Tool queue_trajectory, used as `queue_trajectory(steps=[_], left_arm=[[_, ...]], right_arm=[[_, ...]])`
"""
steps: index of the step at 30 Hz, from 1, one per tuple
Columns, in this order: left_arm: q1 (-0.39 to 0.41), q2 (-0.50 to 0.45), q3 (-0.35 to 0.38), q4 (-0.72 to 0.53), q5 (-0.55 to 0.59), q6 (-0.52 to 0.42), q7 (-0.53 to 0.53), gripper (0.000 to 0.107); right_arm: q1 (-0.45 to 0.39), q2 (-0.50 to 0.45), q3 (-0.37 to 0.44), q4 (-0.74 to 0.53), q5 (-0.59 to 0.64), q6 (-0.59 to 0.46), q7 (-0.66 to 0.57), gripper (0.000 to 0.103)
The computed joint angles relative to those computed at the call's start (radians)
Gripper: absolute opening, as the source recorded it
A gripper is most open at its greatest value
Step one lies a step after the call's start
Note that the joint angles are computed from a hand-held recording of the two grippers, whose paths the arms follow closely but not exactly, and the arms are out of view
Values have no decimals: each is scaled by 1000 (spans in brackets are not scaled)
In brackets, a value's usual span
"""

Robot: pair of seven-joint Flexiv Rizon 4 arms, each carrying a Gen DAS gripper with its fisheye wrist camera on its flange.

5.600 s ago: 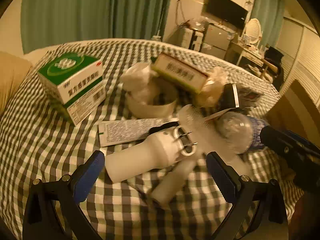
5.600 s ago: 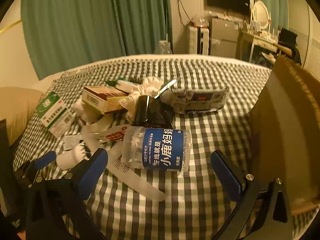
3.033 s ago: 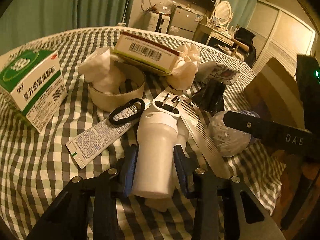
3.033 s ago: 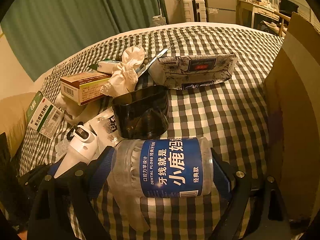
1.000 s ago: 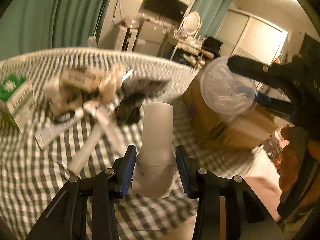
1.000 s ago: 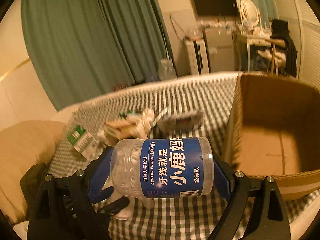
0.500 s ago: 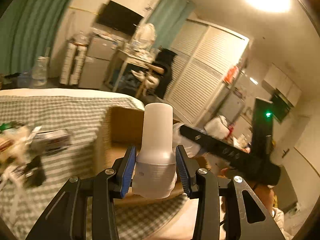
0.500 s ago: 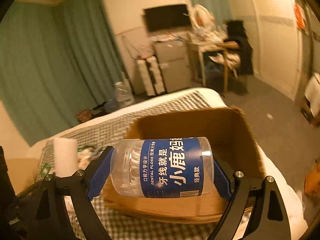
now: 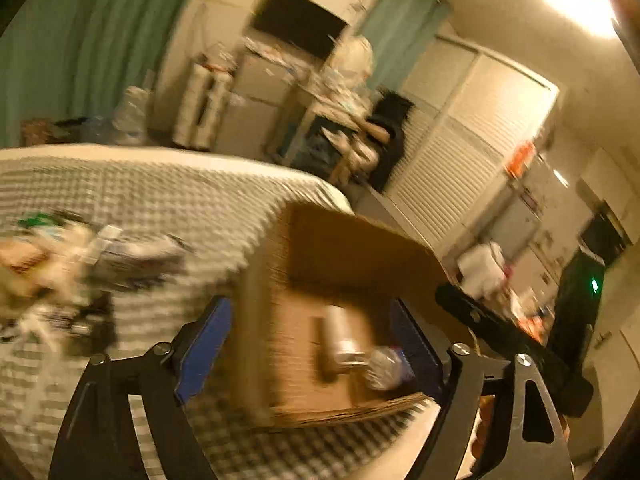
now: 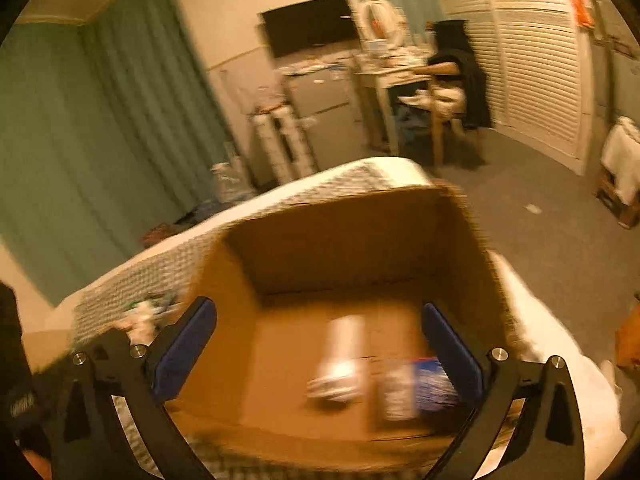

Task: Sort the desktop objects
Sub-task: 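Move both tools back over the pile of items on the bed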

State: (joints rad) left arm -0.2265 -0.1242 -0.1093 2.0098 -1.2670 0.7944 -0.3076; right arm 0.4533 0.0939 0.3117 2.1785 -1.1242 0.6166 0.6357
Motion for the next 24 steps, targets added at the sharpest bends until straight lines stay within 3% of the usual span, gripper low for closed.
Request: queue_trajectory(steps=[2,4,6,8,9,10,11,12,13,17,19,21,23,24], left_arm=[[24,8,25,6,-33,52,23,92],[54,12,51,13,-54,107,55,93],[85,10,70,16,-55,162,61,94],[121,-2,91,27,-50,225,81,94],[139,-6,98,33,-46,242,92,94],[159,-21,104,33,-43,265,98,94],[176,-37,104,34,-59,290,117,94],[193,-54,102,38,-88,312,148,94],[208,-73,101,38,-103,335,161,95],[267,-152,92,35,-85,353,162,95],[282,-168,81,44,-72,346,154,95],[306,-193,79,27,12,287,80,95],[325,-197,52,21,-28,260,119,95],[324,-204,45,14,-43,268,133,95]], right_arm=[[11,-76,-21,-67,-37,87,-82,103],[39,-183,-39,-164,11,144,-228,103],[87,-296,-57,-275,98,122,-366,102],[141,-390,-67,-382,222,10,-471,98],[158,-419,-73,-413,270,-27,-504,84],[168,-442,-78,-433,314,-38,-529,55],[181,-460,-80,-455,365,-67,-553,44],[200,-461,-89,-467,389,-135,-577,21],[226,-459,-105,-478,408,-187,-615,15],[222,-365,-80,-379,449,-80,-575,12],[239,-340,-72,-364,443,-89,-553,12],[267,-354,-79,-395,397,-138,-536,12],[316,-367,-94,-431,292,-243,-491,23],[339,-372,-103,-442,221,-282,-467,38]])
